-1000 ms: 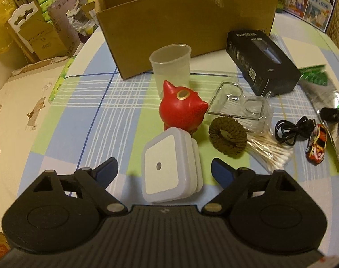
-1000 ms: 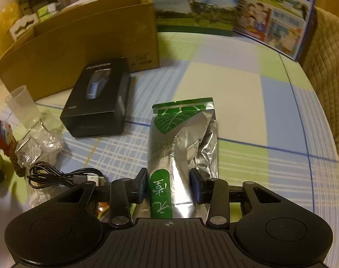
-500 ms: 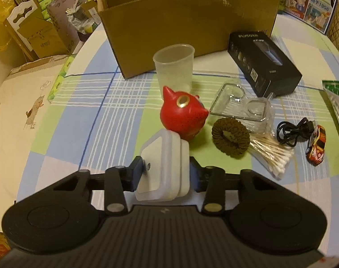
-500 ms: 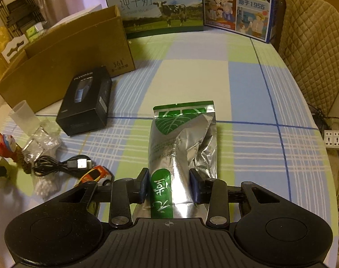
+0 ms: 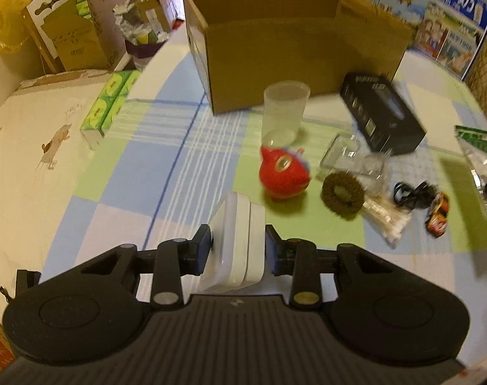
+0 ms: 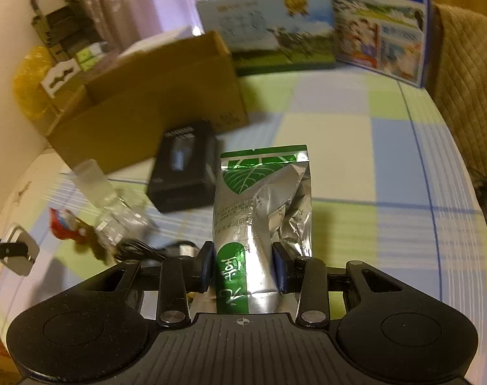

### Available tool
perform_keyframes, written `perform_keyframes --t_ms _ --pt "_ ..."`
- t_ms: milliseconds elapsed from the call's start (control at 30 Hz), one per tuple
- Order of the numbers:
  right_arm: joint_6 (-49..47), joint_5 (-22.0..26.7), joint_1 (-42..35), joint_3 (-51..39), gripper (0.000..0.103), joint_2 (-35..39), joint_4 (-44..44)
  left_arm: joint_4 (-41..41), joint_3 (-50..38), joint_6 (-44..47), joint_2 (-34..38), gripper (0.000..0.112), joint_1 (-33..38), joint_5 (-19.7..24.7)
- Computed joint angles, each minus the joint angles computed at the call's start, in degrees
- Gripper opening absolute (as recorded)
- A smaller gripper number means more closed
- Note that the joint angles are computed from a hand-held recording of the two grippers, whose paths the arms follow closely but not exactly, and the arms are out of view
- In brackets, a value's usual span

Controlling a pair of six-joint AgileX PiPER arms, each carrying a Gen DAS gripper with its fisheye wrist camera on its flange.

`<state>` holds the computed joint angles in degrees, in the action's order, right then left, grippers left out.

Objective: Organize objects
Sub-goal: 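Carry the night-light and snack bag into the cardboard box and release both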

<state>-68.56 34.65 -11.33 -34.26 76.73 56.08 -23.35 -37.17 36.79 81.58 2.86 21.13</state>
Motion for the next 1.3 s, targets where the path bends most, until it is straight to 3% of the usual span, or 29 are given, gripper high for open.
perform_keyframes --t_ms 333,633,933,1300 --pt "1.4 6.6 4.2 -10.4 0.034 2.5 1.9 -12.1 -10.1 10.0 -2.6 0.031 2.7 9.5" --pt "4.5 7.1 13.9 -30.5 0.034 14.9 3.9 -16.8 -25.6 10.4 7.7 0.031 -2.5 9.4" --pt "11.8 6.9 20.2 -61.3 0.034 36.7 -2.2 -8.3 -46.8 -1.1 23.2 0.031 -7.1 8.3" --pt "25.8 12.6 23.2 -93.0 0.034 59.9 -18.3 1.8 -69.2 -12.8 39.9 0.031 -6.6 15.8"
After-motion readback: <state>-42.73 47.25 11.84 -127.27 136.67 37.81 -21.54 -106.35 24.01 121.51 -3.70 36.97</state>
